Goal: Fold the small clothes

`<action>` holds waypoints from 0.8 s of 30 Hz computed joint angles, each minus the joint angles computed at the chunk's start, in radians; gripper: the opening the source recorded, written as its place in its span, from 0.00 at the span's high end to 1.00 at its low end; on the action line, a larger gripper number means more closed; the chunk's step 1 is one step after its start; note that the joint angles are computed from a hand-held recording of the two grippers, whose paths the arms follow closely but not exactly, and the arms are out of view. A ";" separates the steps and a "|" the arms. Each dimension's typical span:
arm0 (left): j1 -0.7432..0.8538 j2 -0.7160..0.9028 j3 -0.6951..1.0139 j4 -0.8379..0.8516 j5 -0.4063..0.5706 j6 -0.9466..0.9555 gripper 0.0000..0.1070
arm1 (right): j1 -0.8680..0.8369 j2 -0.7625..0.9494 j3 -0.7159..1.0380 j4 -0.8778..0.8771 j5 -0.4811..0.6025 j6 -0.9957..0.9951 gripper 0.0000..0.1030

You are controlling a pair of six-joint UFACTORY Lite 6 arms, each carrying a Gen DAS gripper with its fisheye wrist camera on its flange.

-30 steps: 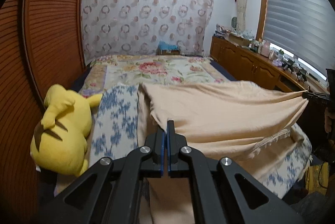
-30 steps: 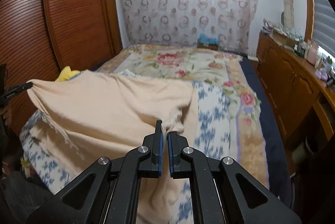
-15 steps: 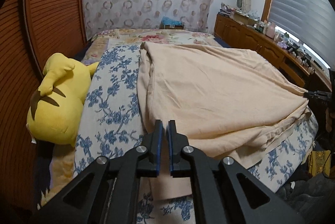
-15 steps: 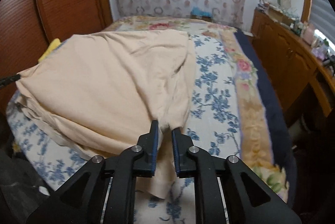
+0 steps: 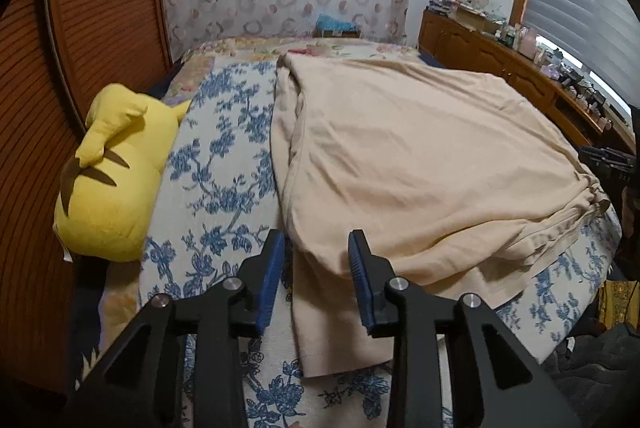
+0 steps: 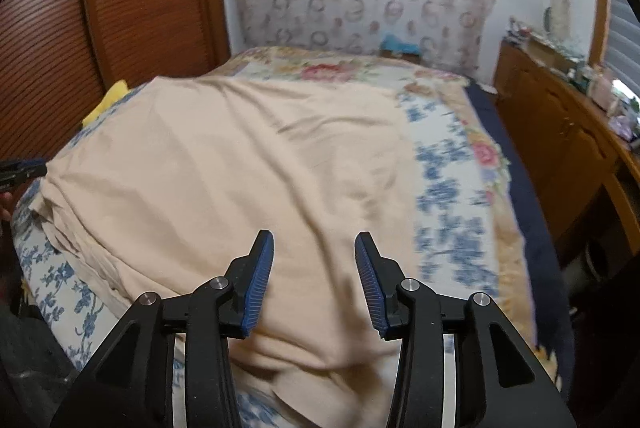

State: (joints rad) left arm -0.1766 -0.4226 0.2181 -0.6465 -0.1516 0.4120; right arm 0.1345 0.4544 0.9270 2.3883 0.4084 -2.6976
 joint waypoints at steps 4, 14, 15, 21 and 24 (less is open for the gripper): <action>0.013 0.047 0.001 0.107 -0.018 -0.108 0.70 | 0.043 0.076 0.056 0.041 -0.027 -0.031 0.59; 0.008 0.124 0.012 0.142 -0.053 -0.153 0.68 | 0.088 0.127 0.074 0.081 -0.048 -0.072 0.58; 0.012 0.127 0.010 0.165 -0.058 -0.172 0.67 | 0.089 0.124 0.066 0.102 -0.044 -0.096 0.57; 0.039 0.128 0.001 0.293 -0.066 -0.296 0.66 | 0.087 0.136 0.072 0.075 -0.032 -0.078 0.53; 0.040 0.134 0.007 0.307 -0.067 -0.326 0.66 | 0.098 0.138 0.072 0.129 -0.032 -0.125 0.52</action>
